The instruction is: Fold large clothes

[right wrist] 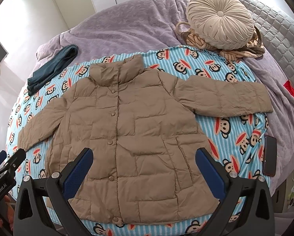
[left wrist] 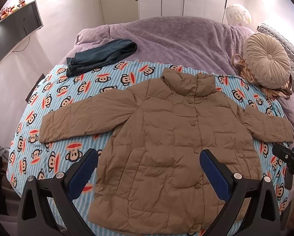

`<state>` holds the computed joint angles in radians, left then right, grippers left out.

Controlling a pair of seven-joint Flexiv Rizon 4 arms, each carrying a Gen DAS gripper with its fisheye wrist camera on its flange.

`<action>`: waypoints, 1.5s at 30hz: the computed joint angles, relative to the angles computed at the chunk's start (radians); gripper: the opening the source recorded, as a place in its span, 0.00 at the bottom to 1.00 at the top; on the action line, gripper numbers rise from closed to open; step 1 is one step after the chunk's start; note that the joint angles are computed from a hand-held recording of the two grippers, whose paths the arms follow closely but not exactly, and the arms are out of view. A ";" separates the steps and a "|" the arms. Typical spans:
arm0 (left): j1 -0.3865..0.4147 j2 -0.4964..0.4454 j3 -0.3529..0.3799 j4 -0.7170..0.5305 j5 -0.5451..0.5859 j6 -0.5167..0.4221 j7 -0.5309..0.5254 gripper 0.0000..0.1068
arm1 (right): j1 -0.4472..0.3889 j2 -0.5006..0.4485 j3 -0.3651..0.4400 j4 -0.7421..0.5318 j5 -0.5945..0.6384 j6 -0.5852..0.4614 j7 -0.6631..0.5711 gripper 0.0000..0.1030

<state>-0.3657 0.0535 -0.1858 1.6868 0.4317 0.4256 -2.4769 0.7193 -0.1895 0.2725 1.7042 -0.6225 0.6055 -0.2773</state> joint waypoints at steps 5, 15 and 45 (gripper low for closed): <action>0.001 -0.001 0.001 0.000 -0.003 0.001 0.005 0.96 | 0.000 -0.002 -0.001 -0.003 0.000 -0.002 -0.005 1.00; 0.002 -0.001 0.001 0.001 -0.004 0.003 0.006 0.96 | 0.001 -0.003 -0.002 -0.007 0.001 -0.005 -0.006 1.00; 0.002 -0.002 0.002 0.007 -0.004 0.006 0.004 0.96 | 0.004 -0.010 -0.005 -0.015 0.000 -0.011 -0.009 1.00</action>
<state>-0.3638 0.0519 -0.1835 1.6939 0.4277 0.4311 -2.4733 0.7230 -0.1995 0.2679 1.6896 -0.6225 0.5942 -0.2861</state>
